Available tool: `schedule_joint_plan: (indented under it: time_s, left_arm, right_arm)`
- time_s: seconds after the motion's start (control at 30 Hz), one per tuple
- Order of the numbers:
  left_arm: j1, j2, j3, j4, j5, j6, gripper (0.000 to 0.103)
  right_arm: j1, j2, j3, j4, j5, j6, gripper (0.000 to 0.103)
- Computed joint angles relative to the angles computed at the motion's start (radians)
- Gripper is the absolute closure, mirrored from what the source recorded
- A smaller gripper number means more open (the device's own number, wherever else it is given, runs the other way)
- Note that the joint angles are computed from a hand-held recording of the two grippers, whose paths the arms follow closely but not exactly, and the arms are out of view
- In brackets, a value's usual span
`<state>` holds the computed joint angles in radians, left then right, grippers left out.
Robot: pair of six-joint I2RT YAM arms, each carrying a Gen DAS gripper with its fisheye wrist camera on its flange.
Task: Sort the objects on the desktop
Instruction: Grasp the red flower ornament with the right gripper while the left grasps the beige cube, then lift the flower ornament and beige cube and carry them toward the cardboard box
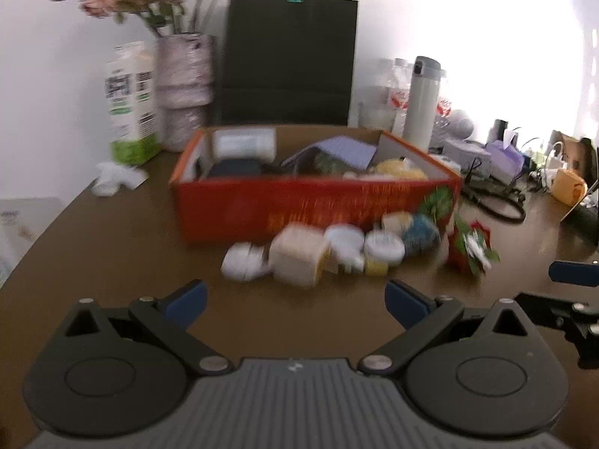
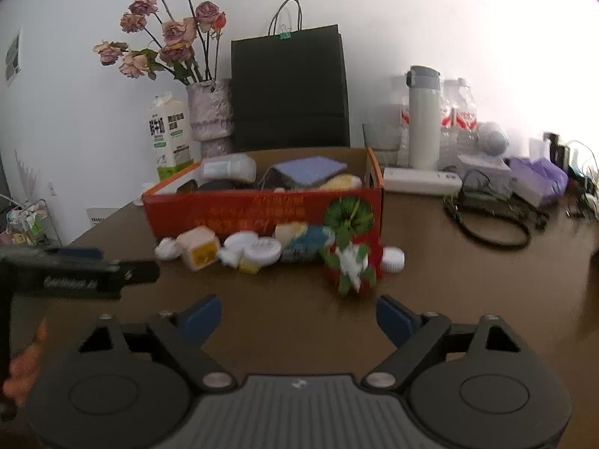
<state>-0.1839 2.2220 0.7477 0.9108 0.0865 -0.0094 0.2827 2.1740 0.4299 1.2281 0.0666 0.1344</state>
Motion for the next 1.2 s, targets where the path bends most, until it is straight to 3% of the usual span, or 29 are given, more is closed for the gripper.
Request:
schedule_joint_plan:
  time_s: [0.1,0.2,0.27,0.37,0.43,0.53,0.6,0.77,0.9,0.93,1.0,1.07,1.17,1.2]
  left_arm:
    - [0.016,0.049,0.155,-0.118,0.067,0.037,0.0]
    - [0.011,0.108,0.289,-0.211,0.052,0.079,0.0]
    - [0.019,0.142,0.37,-0.29,0.103,0.104,0.002]
    - [0.03,0.181,0.454,-0.379,0.18,0.126,0.004]
    - [0.031,0.201,0.487,-0.411,0.195,0.141,0.019]
    - [0.039,0.223,0.525,-0.443,0.205,0.115,0.043]
    - [0.045,0.22,0.521,-0.437,0.217,0.106,0.053]
    - [0.027,0.187,0.461,-0.403,0.189,0.103,0.053]
    - [0.013,0.101,0.316,-0.289,0.168,0.055,0.054]
    - [0.008,0.072,0.262,-0.247,0.154,0.043,0.077]
    - [0.003,0.023,0.171,-0.176,0.126,0.022,0.101]
    - [0.013,-0.02,0.107,-0.175,0.155,-0.011,0.101]
    - [-0.006,-0.046,0.003,-0.107,0.106,-0.002,0.098]
    - [-0.01,-0.052,-0.019,-0.097,0.1,-0.014,0.087]
  right_arm:
    - [-0.035,0.007,0.081,-0.064,0.0,-0.041,0.02]
    - [-0.081,0.038,0.18,-0.139,-0.039,-0.057,0.024]
    - [-0.109,0.066,0.255,-0.216,-0.08,-0.057,0.036]
    - [-0.125,0.126,0.368,-0.316,-0.089,-0.061,0.036]
    - [-0.124,0.156,0.423,-0.369,-0.063,-0.06,0.038]
    - [-0.137,0.191,0.456,-0.379,-0.093,-0.042,0.06]
    - [-0.153,0.207,0.468,-0.381,-0.13,-0.02,0.066]
    - [-0.172,0.184,0.425,-0.34,-0.169,0.013,0.068]
    - [-0.172,0.128,0.323,-0.255,-0.186,0.029,0.068]
    - [-0.169,0.108,0.289,-0.229,-0.189,0.03,0.068]
    - [-0.159,0.071,0.222,-0.18,-0.191,0.035,0.068]
    - [-0.147,0.034,0.155,-0.135,-0.192,0.033,0.068]
    - [-0.13,-0.001,0.057,-0.062,-0.198,0.024,0.068]
    - [-0.126,-0.006,0.026,-0.033,-0.196,0.025,0.068]
